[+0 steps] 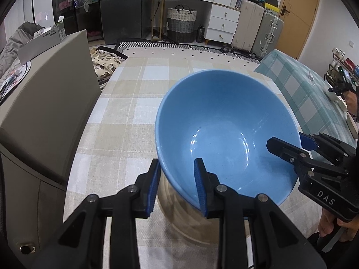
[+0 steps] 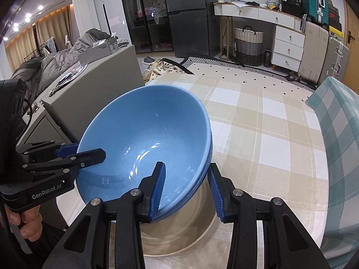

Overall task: Organize plates and bowls
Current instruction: 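Lift the nested blue bowls and carry them over the stacked plates, then lower the nested bowls onto the plates and open both grippers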

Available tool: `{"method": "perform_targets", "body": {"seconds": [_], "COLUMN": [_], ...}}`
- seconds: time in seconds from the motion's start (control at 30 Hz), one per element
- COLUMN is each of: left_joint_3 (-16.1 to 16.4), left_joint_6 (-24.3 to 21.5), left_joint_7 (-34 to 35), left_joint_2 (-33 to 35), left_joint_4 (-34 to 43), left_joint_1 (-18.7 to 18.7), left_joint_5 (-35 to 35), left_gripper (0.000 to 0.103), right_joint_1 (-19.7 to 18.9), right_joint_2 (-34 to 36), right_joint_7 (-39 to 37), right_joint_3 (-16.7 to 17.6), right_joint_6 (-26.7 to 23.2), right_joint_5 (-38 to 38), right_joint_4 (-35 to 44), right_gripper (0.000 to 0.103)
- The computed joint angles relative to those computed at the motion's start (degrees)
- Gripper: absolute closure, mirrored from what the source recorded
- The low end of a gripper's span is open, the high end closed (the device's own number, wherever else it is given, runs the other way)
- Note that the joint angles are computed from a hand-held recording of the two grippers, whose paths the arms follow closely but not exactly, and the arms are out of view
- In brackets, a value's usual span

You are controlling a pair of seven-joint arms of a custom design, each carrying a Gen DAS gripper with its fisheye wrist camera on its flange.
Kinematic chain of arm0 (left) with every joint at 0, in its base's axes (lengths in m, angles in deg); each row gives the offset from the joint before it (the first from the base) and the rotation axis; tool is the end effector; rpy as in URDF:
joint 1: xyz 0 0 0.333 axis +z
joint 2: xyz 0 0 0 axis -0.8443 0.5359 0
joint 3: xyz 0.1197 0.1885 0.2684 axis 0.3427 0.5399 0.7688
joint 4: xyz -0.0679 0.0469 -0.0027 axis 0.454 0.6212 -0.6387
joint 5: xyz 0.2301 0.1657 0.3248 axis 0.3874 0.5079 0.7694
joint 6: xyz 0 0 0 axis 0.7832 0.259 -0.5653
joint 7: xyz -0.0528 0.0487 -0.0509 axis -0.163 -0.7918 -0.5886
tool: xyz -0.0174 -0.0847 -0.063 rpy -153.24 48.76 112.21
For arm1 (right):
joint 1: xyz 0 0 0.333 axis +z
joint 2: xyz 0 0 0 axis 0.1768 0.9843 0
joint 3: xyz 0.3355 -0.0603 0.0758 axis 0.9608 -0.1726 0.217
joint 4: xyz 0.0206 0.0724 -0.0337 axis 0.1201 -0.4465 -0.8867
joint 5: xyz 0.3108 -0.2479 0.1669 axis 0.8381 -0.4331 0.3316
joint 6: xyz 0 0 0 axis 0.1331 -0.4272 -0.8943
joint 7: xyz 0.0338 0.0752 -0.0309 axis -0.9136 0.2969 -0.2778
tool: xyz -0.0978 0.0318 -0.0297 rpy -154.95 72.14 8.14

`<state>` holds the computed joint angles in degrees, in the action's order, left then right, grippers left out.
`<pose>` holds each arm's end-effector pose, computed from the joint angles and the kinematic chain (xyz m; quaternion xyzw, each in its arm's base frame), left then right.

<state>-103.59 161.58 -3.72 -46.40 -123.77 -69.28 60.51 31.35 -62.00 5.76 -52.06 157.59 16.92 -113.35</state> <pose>0.5166 -0.2794 0.5293 -0.7924 0.5265 -0.2151 0.2207 0.6165 0.3921 0.5442 -0.8619 0.3678 -0.0846 0.3387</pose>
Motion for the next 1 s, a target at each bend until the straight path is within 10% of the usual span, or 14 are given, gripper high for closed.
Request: {"method": "perform_targets", "body": {"seconds": [1.0], "left_joint_3": [1.0], "left_joint_6": [5.8], "left_joint_7": [1.9], "left_joint_2": [1.1], "left_joint_4": [-0.6], "left_joint_1": [0.7], "left_joint_5": [0.0], "left_gripper": [0.059], "right_joint_1": [-0.9], "right_joint_2": [2.1], "right_joint_7": [-0.6], "right_joint_3": [0.8], "right_joint_6": [0.6], "right_joint_5": [0.1], "right_joint_4": [1.4], "right_gripper": [0.054]}}
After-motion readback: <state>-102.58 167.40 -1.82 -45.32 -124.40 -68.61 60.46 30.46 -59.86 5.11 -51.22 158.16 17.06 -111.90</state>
